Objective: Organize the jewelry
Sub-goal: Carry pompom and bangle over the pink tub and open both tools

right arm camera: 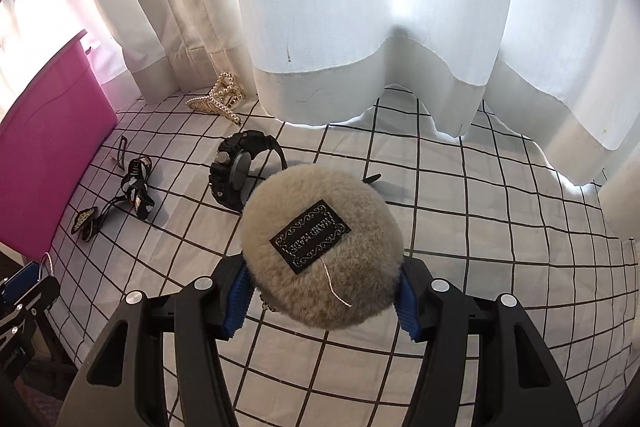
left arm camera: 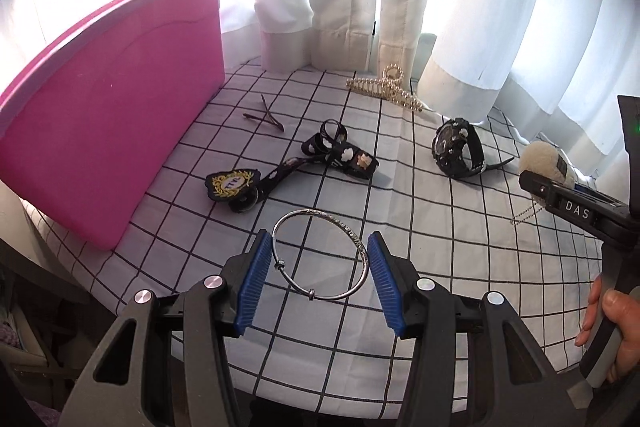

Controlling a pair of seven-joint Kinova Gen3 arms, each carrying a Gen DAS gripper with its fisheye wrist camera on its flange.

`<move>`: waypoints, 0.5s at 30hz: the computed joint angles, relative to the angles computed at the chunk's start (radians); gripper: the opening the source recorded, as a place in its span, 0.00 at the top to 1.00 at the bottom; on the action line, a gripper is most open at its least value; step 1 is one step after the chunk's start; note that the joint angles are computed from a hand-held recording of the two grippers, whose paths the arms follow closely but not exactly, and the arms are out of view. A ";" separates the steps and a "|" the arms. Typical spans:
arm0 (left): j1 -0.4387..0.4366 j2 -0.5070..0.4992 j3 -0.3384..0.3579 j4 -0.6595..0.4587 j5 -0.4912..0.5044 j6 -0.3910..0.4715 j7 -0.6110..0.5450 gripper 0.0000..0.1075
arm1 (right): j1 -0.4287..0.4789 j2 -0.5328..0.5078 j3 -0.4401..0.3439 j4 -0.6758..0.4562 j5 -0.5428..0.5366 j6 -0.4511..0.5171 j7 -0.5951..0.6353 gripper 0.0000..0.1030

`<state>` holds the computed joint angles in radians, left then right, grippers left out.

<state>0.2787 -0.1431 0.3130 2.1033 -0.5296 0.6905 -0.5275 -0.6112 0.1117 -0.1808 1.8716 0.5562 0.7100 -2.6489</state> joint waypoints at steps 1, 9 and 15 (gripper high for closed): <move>0.000 -0.013 -0.009 -0.007 0.004 0.001 -0.018 0.55 | -0.004 -0.003 -0.003 -0.016 0.000 0.013 0.005 0.45; -0.058 -0.133 -0.106 -0.080 0.128 -0.008 -0.258 0.55 | -0.057 -0.014 -0.039 -0.187 0.042 0.118 0.016 0.45; -0.109 -0.204 -0.223 -0.160 0.213 0.016 -0.459 0.55 | -0.125 0.046 -0.050 -0.386 0.068 0.163 0.077 0.45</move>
<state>0.1696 -0.3475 0.0905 1.9429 -0.3165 0.7062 -0.9866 -0.7358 0.1581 -0.2310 1.4853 0.6243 0.8729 -2.5714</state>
